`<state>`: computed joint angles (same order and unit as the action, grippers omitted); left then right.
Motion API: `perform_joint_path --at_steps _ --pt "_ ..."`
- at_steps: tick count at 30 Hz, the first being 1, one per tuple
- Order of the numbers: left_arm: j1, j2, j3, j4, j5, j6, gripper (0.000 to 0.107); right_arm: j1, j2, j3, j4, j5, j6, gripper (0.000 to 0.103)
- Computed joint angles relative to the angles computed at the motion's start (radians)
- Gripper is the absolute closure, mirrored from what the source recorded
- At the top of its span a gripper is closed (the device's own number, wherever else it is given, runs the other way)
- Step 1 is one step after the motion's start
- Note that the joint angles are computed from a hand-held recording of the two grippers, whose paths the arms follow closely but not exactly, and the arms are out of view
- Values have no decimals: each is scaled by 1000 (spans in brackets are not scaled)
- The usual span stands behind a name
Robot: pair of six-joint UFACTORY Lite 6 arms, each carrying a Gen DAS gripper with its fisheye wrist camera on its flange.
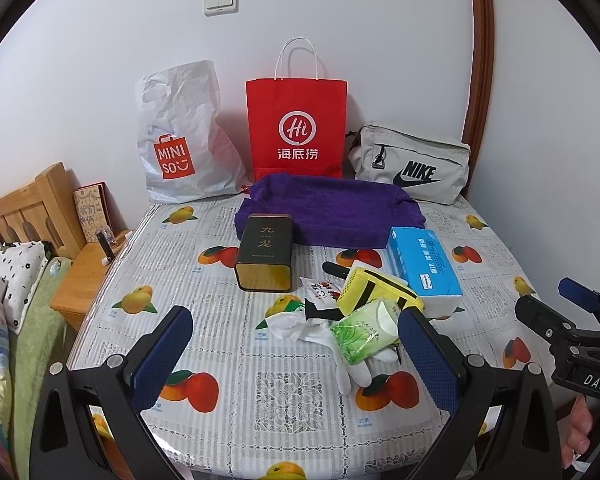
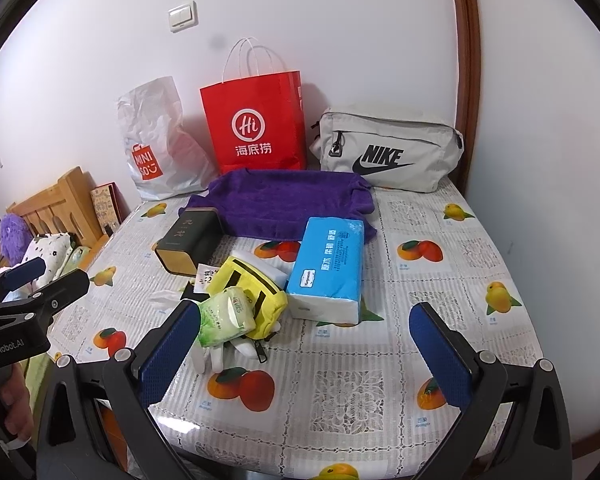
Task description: Organize soft objects
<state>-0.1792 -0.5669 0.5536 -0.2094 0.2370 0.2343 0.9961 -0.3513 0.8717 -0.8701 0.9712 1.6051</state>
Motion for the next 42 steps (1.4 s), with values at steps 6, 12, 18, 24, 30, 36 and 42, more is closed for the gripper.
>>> perform_joint_path --at_steps 6,12,18,24,30,36,42 --pt "16 -18 -2 -59 15 62 4 -2 5 8 2 0 -4 0" --pt "26 -25 1 -71 26 79 4 1 6 9 2 2 -4 0" --pt "27 -21 5 -70 28 78 4 4 2 6 -3 3 2 0" --pt "25 -24 2 -60 27 70 4 4 -2 6 -2 2 1 0" --pt "23 -27 -1 -56 24 64 4 9 -6 8 0 7 -2 0" --pt "29 -27 0 -65 28 77 4 7 -1 14 1 9 -7 0" --pt "47 -35 -5 -112 32 134 4 9 0 16 -1 11 -7 0"
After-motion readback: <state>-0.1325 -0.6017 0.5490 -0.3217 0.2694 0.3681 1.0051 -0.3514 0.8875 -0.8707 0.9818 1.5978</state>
